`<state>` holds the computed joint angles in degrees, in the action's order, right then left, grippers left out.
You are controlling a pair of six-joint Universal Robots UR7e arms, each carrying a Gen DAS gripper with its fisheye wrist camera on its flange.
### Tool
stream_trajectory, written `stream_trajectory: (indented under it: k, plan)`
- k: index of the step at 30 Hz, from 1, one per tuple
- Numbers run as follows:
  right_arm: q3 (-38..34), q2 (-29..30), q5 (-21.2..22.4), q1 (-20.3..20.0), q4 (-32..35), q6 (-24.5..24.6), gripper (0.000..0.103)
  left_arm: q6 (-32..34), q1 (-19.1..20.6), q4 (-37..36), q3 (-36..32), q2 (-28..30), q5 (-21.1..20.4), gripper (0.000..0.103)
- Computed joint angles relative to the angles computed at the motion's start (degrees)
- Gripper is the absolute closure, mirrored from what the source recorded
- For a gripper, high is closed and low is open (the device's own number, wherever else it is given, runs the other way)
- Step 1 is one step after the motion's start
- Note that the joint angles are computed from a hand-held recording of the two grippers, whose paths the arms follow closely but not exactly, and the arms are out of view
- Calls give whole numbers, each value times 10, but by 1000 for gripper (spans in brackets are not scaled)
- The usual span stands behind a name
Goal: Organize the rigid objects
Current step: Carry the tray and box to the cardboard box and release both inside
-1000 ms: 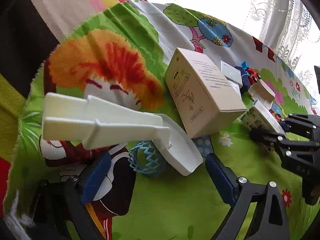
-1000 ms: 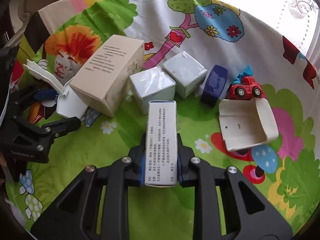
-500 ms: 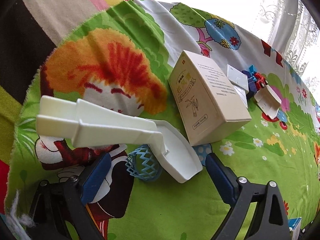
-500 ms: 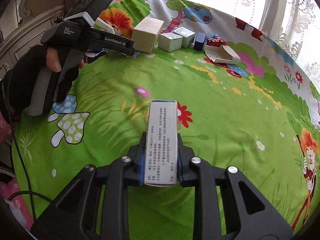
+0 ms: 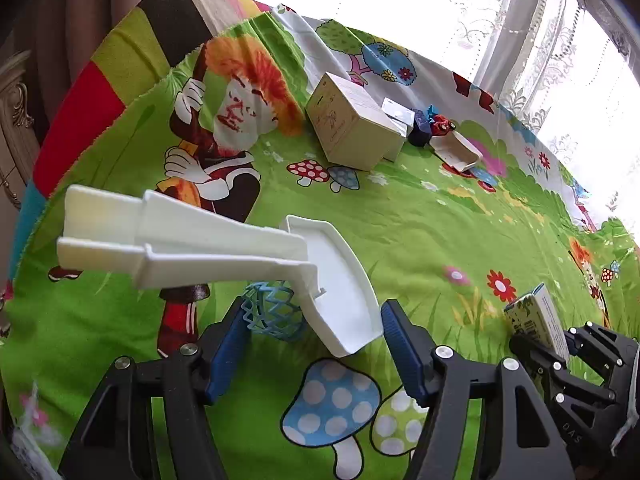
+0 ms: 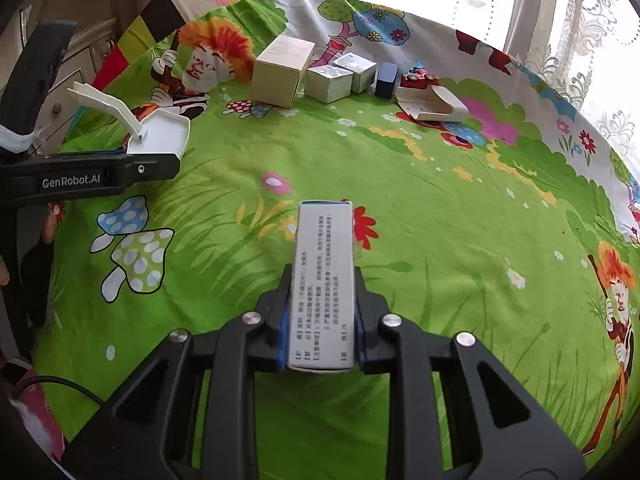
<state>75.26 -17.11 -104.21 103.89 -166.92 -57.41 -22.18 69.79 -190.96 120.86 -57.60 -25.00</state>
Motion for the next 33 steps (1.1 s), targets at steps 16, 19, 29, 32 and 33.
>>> stream_trajectory:
  k: [16, 19, 29, 32, 33]
  plan:
    - [169, -100, 8, -5, -90, 90, 75, -89, -83, 10, 152, -43, 34, 36]
    - [198, -118, 6, -3, -110, 82, 75, -109, -96, 22, 169, -51, 40, 36]
    - [271, -165, 12, -19, -146, 71, 75, -155, -132, 75, 193, -55, 52, 36]
    - [292, -180, 15, -28, -154, 70, 75, -160, -143, 85, 192, -47, 48, 36]
    - [300, -186, 16, -31, -159, 69, 75, -161, -147, 89, 190, -44, 47, 36]
